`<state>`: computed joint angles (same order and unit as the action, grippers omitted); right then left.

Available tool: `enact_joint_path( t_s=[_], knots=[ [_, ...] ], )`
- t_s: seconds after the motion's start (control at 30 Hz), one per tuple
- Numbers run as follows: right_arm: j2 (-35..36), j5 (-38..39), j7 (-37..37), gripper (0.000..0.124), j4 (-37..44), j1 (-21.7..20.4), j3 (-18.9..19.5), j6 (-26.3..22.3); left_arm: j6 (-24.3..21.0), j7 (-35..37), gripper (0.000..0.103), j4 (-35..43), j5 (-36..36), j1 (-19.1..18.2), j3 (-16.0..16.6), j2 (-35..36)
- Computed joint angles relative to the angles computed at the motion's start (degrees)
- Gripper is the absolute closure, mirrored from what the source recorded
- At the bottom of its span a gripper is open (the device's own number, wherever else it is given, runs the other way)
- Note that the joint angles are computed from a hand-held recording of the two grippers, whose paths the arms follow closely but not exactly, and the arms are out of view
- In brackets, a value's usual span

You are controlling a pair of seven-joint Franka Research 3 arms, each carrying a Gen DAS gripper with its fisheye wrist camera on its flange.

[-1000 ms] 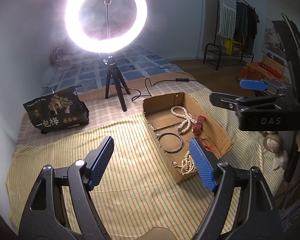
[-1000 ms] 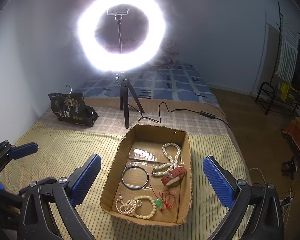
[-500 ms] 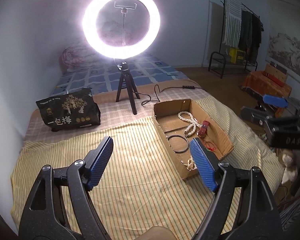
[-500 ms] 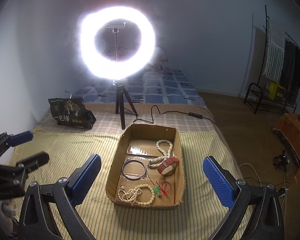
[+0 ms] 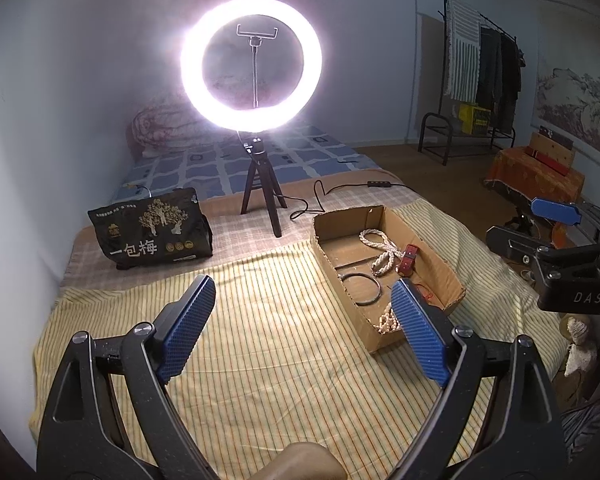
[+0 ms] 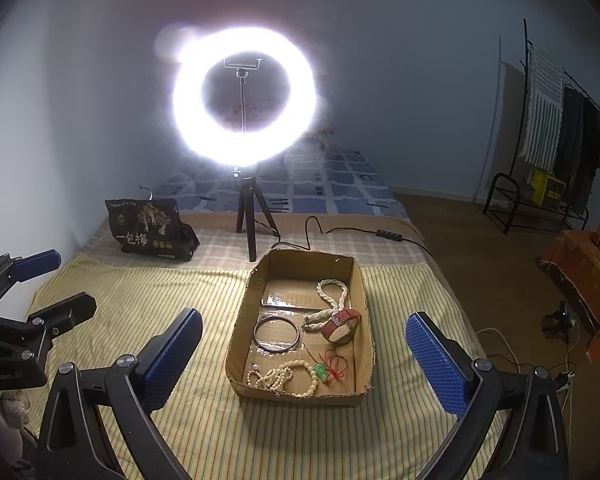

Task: Organize jewelry

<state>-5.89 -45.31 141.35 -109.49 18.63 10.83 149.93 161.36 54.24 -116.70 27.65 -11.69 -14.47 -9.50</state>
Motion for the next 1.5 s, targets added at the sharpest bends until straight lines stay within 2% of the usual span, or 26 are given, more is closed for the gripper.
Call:
enact_joint_path(
  t_s=[0.1, 0.17, 0.27, 0.63, 0.87, 1.5],
  knots=[
    [-0.15, -1.64, 1.63, 0.021, -0.15, -0.15, 0.17, 0.3, -0.41, -4.1, 0.009, -0.04, 5.61, 1.49, -1.53, -0.59],
    [-0.16, -2.17, 2.13, 0.021, -0.14, -0.17, 0.2, 0.26, -0.31, -7.19, 0.004, -0.26, 9.61, 2.32, -2.35, -1.13],
    [0.0, -1.82, 1.97, 0.021, -0.09, -0.08, 0.12, 0.43, 0.7, -9.02, 0.001, -0.77, 12.13, 2.47, -2.47, -1.7],
    [-0.44, -4.76, 4.74, 0.021, -0.56, -0.23, 0.34, -0.13, -0.93, -9.61, 0.0, 0.01, 13.31, 1.66, -2.45, -1.56],
    [-0.51, -5.25, 5.2, 0.021, -0.59, -0.25, 0.38, -0.65, -1.03, -9.09, 0.0, 0.01, 11.51, 1.21, -1.86, -1.65],
    [-0.19, -3.7, 3.76, 0.021, -0.18, 0.19, 0.2, -1.45, -1.39, -7.88, 0.0, -0.25, 10.27, 1.01, -1.87, -1.84]
  ],
)
